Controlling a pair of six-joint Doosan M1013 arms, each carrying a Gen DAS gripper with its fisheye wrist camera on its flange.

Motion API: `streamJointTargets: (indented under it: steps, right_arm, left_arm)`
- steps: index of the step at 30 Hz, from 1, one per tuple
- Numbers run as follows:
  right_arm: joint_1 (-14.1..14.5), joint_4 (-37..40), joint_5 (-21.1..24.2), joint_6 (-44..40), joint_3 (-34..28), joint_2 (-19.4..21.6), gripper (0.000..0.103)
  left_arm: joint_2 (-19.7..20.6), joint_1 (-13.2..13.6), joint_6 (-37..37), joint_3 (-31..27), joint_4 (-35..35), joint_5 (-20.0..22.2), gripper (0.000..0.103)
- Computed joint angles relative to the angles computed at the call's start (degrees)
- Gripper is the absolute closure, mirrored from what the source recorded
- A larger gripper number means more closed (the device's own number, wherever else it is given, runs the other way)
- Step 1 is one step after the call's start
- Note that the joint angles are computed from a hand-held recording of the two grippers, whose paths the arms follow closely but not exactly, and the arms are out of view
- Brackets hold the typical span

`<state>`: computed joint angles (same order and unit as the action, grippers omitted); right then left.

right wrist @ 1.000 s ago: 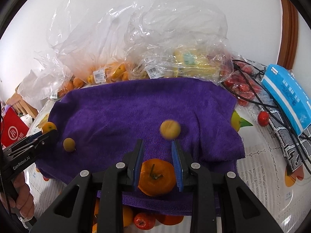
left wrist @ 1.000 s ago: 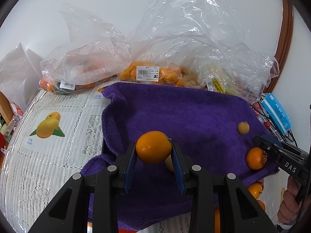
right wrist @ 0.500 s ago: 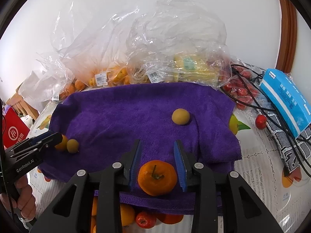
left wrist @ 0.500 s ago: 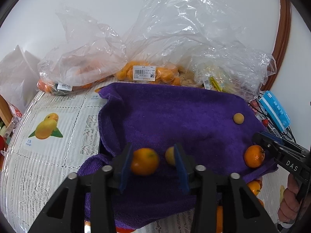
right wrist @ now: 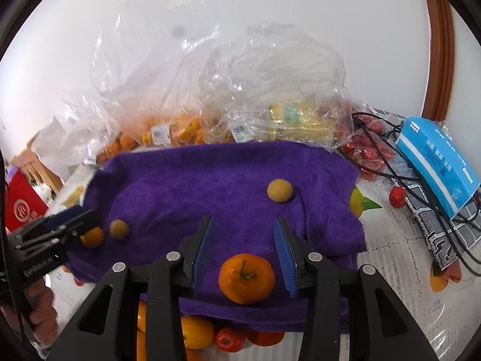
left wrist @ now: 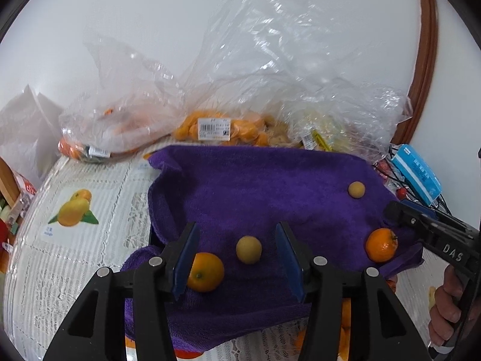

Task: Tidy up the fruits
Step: 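Withdraw both open grippers from the towel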

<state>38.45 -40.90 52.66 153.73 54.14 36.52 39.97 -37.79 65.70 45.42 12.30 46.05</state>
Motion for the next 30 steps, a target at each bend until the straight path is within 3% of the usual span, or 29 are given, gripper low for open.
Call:
streamJointTargets:
  steps: [4,9,25,30]
  right_arm:
    - [0.5,-3.4,-1.5,4.2,1.5,-1.0,0.061]
    - [1.2,-5.3,0.7,6.7,1.9,-1.3,0.061]
    - [4.9,-5.4,8.4,3.6,3.8,-3.8,0.061]
    - [5.8,-5.5,9.1,4.7,5.4,-4.8,0.058]
  left_arm:
    - [-0.6,-0.2,0.2,0.6,0.6,-1.1,0.053]
    - [-1.2,0.2,1.2,1.3,-1.7,-2.1,0.053]
    - [-4.7,-0.3,7.9,6.0,-7.6,-2.6,0.052]
    - [-7.5,-0.6,6.8,10.4,-5.0,-3.0,0.04]
